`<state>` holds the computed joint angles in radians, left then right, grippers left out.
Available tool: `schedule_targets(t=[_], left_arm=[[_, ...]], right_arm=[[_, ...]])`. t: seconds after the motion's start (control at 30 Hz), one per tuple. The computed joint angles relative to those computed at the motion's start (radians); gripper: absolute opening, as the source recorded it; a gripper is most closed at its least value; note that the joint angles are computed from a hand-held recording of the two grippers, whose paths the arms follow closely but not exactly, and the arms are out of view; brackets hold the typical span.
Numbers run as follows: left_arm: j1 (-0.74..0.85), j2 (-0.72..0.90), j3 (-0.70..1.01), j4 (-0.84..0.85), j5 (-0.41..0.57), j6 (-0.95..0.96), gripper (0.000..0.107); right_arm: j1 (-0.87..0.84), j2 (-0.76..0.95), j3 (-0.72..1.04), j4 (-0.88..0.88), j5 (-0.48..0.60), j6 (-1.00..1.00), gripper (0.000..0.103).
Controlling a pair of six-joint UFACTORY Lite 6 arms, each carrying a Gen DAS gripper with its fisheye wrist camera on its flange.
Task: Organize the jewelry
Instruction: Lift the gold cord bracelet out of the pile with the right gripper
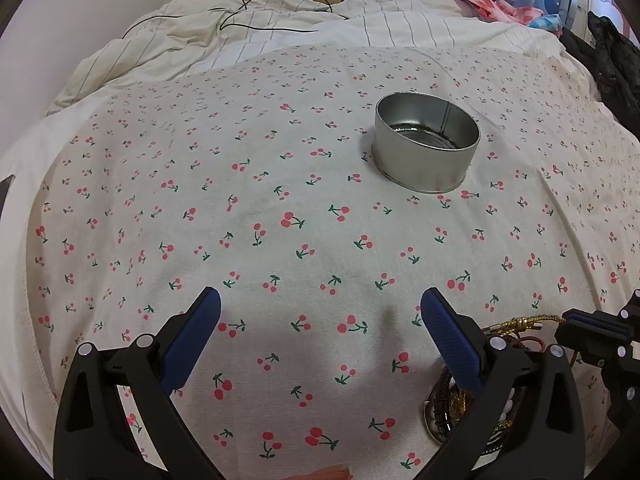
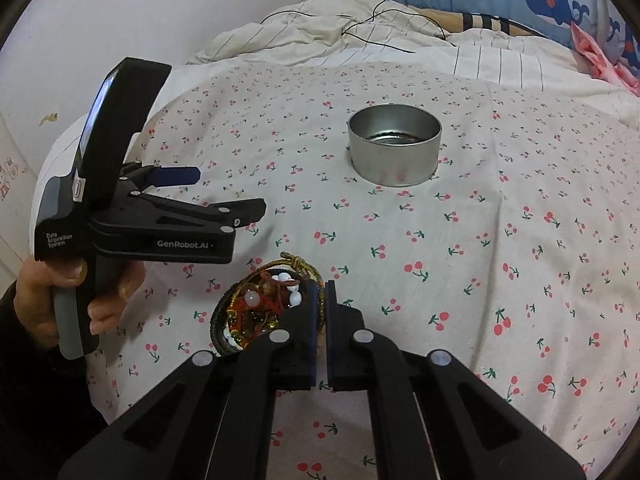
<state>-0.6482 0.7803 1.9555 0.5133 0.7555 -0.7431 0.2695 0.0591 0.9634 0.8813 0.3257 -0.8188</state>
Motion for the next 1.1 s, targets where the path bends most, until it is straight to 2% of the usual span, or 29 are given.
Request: schedule_targets(t=[0.43, 0.57, 0.7, 0.87, 0.93, 1.1], left_arm=[[-0.009, -0.002, -0.003, 0.012, 0.002, -0.005, 0.097], [-0.012, -0.002, 0.0, 0.019, 0.006, -0.006, 0.097], [0.001, -0.019, -0.016, -0.003, -0.012, 0.008, 0.097], [0.031, -0.039, -0.039, -0.07, -0.045, 0.043, 0.097], [0.045, -0.047, -0.048, -0.127, -0.065, 0.088, 0.097], [0.077, -0.084, -0.097, -0.425, -0.147, 0.383, 0.097]], right_arm=[[0.003, 0.004, 0.002, 0.03, -0.005, -0.031, 0.004], [-0.031, -0.013, -0.006, 0.173, 0.036, -0.152, 0.004], [-0.104, -0.034, -0.013, 0.345, 0.128, -0.296, 0.004], [-0.185, -0.047, -0.016, 0.44, 0.205, -0.354, 0.004], [-0.197, -0.055, -0.015, 0.439, 0.205, -0.348, 0.004], [-0.21, -0.053, -0.006, 0.39, 0.161, -0.287, 0.004]])
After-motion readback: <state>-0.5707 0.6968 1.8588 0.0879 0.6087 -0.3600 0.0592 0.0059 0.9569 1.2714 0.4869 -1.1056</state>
